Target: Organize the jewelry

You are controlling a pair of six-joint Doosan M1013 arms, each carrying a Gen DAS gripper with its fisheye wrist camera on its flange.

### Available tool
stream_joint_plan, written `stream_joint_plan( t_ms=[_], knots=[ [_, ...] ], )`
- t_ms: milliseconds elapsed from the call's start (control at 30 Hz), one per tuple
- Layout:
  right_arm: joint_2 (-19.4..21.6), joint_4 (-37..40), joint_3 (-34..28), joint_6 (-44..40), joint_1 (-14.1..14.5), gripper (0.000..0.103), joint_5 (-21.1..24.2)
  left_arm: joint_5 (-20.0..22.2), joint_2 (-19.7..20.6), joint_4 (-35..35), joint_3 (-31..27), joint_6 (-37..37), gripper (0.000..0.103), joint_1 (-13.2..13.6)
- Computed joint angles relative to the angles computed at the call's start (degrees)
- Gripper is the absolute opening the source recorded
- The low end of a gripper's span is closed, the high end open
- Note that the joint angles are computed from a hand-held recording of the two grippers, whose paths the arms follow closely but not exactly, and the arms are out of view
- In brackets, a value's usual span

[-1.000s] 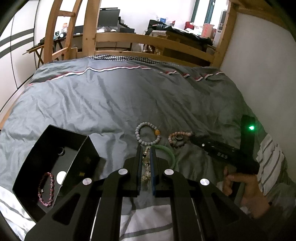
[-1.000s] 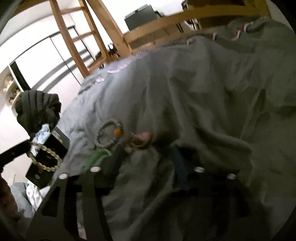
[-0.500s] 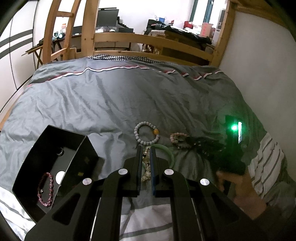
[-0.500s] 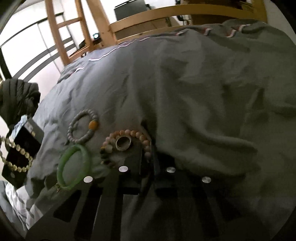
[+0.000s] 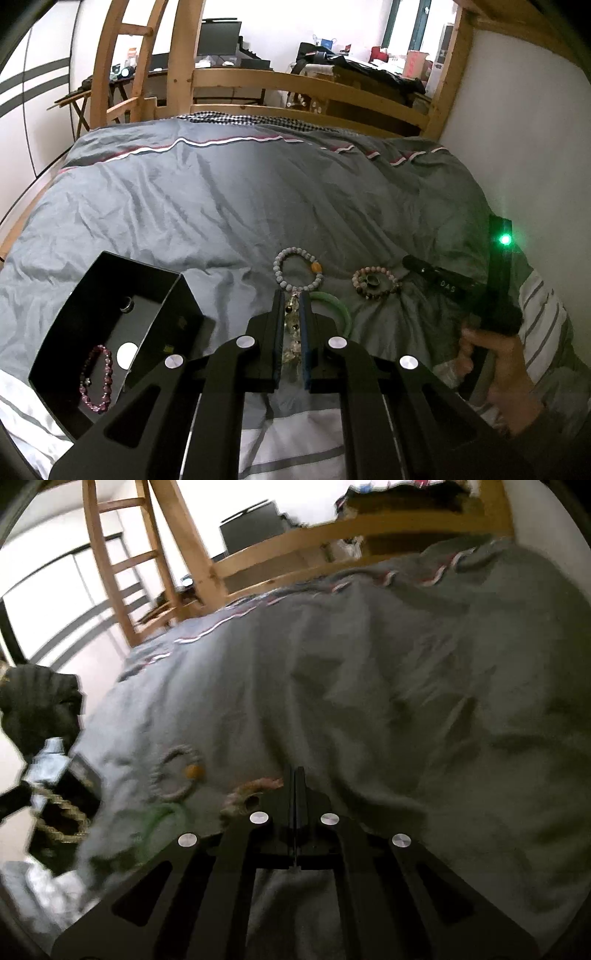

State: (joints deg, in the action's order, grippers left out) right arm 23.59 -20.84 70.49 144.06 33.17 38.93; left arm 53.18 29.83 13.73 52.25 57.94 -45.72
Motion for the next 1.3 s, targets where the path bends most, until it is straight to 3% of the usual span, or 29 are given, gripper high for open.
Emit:
stream_joint_plan(
  t_ms=[33, 67, 100, 133, 167, 233, 267, 300, 367, 467, 667, 933, 1100, 1300],
  knots=[
    [0.33, 0.63, -0.59, -0.65, 0.08, 0.003, 1.10, 0.05, 0.03, -0.08, -0.05, 0.19, 0.007, -0.02],
    [1.06, 2.67, -1.66, -2.83, 0.05, 0.014, 2.68, 0.09, 0.05, -0.12, -0.08, 0.25, 0.007, -0.01],
    [1.84, 4.08, -2.73, -4.50, 0.07, 0.044, 4.44, 0.11, 0.07, -0.14, -0.10, 0.30, 0.007, -0.02],
    [3.07, 2.50, -4.22, -4.03, 0.53, 0.058, 7.84, 0.13, 0.03, -0.14, -0.06, 0.32, 0.007, -0.01],
    [3.66, 2.36, -4.45, -4.68, 0.72, 0.069, 8.45, 0.13, 0.04, -0.12, -0.06, 0.26, 0.007, -0.02],
    [4.62, 3.72, -5.35, -7.41, 0.88, 0.074, 9.63, 0.12, 0.04, -0.28, -0.06, 0.29, 0.007, 0.00],
    [4.80, 3.67, -5.64, -7.96, 0.97, 0.074, 9.87, 0.18, 0.06, -0.32, -0.11, 0.29, 0.007, 0.00],
    [4.89, 3.29, -5.87, -8.43, 1.06, 0.054, 10.05, 0.24, 0.09, -0.32, -0.16, 0.36, 0.007, -0.02],
    [5.88, -3.58, -7.62, -6.56, 2.05, 0.026, 15.51, 0.20, 0.08, -0.17, -0.15, 0.30, 0.007, -0.04],
    [5.14, -4.54, -6.63, -4.26, 1.55, 0.010, 15.62, 0.01, -0.01, 0.05, 0.05, -0.06, 0.007, -0.05],
    [3.47, -10.28, -4.84, 2.01, 1.22, 0.008, 14.57, -0.59, -0.34, 1.10, 0.47, -0.88, 0.007, -0.15],
    [0.53, -15.92, -2.68, 5.00, 2.43, 0.008, 8.48, -1.55, -1.41, 2.42, 1.50, -2.05, 0.007, -0.07],
    [0.21, -14.70, -3.81, 2.87, 3.25, 0.008, 6.74, -2.30, -2.46, 3.21, 2.43, -2.95, 0.007, 0.00],
    [-0.37, -8.08, -4.42, 0.09, 4.22, 0.008, 2.01, -3.51, -3.77, 3.27, 3.62, -4.53, 0.007, 0.52]
  ],
)
